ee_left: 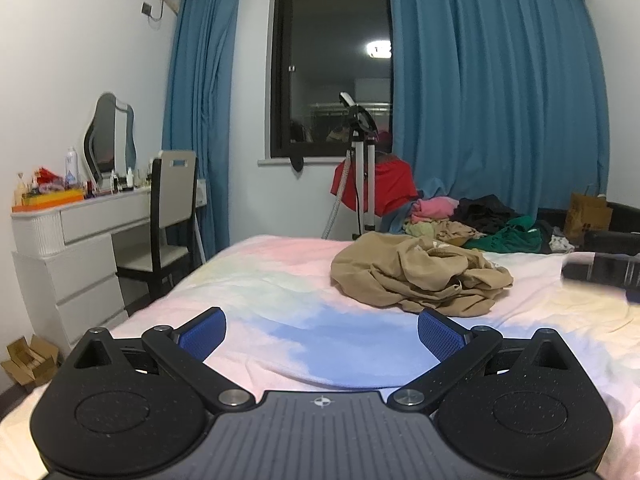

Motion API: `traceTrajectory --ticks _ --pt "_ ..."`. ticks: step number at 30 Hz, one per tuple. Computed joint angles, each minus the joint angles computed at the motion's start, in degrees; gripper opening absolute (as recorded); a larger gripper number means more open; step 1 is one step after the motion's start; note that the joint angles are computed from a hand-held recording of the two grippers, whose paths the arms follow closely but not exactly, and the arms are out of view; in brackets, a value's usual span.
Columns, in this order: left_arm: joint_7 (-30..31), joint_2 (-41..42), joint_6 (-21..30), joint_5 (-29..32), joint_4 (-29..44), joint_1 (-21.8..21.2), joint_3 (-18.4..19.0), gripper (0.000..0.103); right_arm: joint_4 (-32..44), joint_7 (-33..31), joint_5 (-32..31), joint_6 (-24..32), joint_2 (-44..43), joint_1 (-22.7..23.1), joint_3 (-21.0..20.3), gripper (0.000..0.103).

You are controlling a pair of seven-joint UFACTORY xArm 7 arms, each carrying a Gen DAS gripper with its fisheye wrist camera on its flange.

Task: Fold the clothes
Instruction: 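Grasp the tan T-shirt with the left tool while the right tool approaches it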

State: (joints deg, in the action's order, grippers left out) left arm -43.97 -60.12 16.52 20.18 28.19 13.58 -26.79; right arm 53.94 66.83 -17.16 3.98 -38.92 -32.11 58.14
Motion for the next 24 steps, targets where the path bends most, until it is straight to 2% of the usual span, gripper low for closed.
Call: traceTrajectory --ticks 3,8,11,14,16,19,22,24 --pt "0.1 0.9 0.4 -0.4 -0.2 -0.5 0.8 0.103 3.8 0.3 -0.1 0.3 -0.4 -2.6 0.8 0.103" --pt "1.8 4.9 -2.1 -0.5 -0.3 -1.7 2.3 0.103 6.9 -2.4 -0.7 0.2 -0.1 -4.2 -1.3 0.103" --pt "3.8 11.0 -5.1 -0.6 1.4 -2.5 3.1 0.103 5.1 -2.5 0.6 0.0 0.5 -1.9 -4.5 0.103" --pt "5.6 18.5 -8.2 0.0 4.8 -1.6 2.0 0.103 1.4 -2.0 1.4 -1.4 1.2 1.4 -7.4 0.103" --pt "6.7 25.0 -9.2 -1.5 7.9 -3.5 3.8 0.1 -1.3 -0.5 2.7 -2.7 1.8 3.4 -8.9 0.103" --pt "6.3 34.1 -11.2 -4.0 13.2 -5.1 6.4 0.099 -2.4 2.7 3.9 -1.6 2.9 3.0 -8.1 0.103" --pt "4.0 42.7 -13.5 -2.9 20.0 -2.9 5.4 0.099 -2.2 5.4 2.8 -2.9 3.4 -0.1 -5.4 0.103" --pt "-0.8 48.7 -14.8 0.9 25.6 1.0 2.2 0.099 -1.6 5.4 1.8 -4.2 4.2 -2.1 -3.8 0.103"
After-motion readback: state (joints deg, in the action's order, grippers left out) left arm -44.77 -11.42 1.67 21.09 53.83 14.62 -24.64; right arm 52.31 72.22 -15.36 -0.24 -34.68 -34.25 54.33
